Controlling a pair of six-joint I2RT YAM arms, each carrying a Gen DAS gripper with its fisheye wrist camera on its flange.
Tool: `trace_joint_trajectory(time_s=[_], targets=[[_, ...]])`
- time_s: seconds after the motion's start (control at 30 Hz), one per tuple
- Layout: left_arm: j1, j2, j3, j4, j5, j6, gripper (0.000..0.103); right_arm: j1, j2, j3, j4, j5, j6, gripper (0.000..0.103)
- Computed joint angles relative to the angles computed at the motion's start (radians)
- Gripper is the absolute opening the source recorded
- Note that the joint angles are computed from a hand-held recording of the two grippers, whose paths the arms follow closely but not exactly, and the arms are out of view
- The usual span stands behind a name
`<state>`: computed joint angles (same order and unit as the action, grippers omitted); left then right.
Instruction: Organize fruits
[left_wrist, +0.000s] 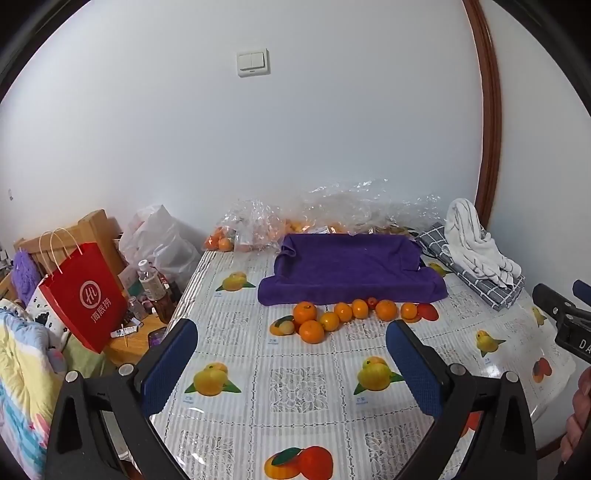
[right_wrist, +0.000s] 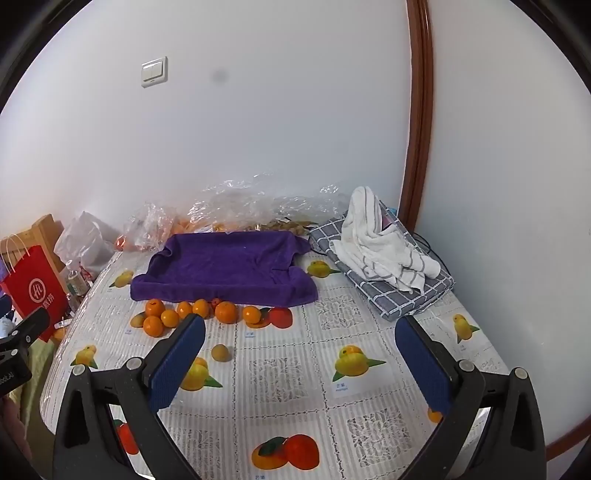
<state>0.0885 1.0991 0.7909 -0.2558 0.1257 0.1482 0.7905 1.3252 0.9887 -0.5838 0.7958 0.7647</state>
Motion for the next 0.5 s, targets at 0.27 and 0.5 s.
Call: trace_joint_trajectory(time_s=[0.27,0.5], targets=[[0.015,-0.007,0.008,-0.018,0.023,-0.016,0.103,-0.003,0.023,0.046,-0.038,-0.007,-0.007,0.101],[0.014,-0.006,0.019,-0.029,0.026,-0.018,0.103,0.003,0.028,0.053,-0.049,-0.003,-0.003,0.101]])
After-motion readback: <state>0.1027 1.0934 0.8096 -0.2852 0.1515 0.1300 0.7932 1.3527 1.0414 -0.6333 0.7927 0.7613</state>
